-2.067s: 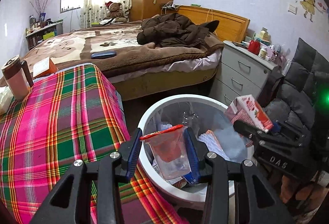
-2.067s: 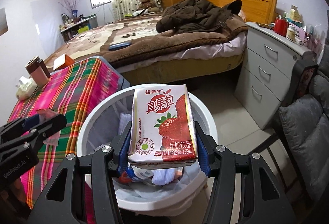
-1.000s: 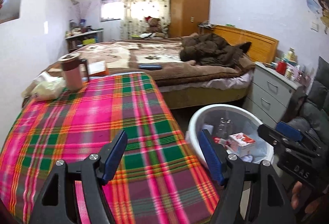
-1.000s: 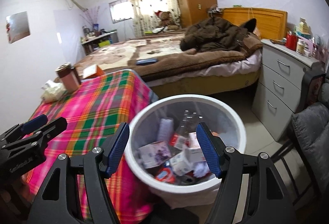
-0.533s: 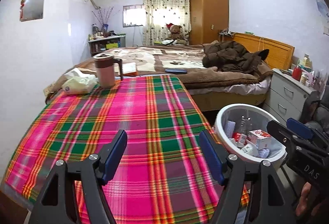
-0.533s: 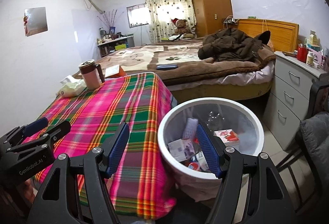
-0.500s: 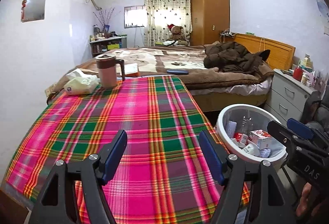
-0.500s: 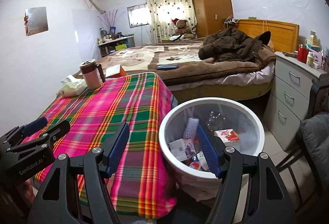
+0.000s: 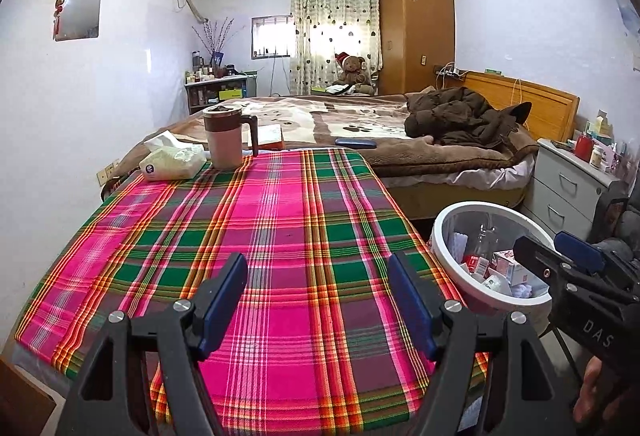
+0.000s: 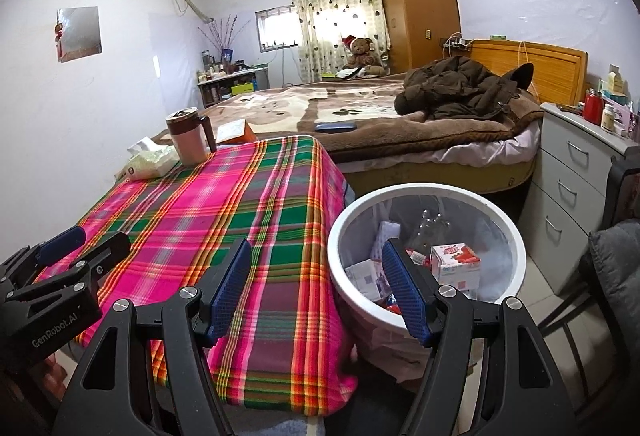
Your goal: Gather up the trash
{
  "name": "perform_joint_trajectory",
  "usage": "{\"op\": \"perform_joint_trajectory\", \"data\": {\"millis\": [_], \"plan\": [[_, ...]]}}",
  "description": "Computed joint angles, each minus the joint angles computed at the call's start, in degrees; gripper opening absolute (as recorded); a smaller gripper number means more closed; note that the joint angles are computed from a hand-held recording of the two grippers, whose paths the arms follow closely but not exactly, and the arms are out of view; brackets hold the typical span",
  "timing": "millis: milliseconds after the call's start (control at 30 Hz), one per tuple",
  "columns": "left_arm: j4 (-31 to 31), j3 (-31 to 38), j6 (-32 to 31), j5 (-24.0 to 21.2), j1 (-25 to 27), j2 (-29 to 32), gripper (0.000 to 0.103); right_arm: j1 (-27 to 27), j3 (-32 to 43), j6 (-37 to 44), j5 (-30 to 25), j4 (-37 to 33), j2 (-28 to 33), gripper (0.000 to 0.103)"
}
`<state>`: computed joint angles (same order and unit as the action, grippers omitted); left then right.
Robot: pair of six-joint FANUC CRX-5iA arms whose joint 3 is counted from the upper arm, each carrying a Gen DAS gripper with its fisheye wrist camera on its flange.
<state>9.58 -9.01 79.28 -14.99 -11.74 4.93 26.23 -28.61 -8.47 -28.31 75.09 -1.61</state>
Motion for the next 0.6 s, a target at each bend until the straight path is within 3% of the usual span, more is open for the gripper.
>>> {"op": "perform_joint_trajectory", "data": {"millis": [600], "plan": [[-0.73,0.23,1.10,-0.77,0.11,-0.41,0.074,0.48,-0.05,0.11,-0.09,-0.19,-0.16,0.069]]}}
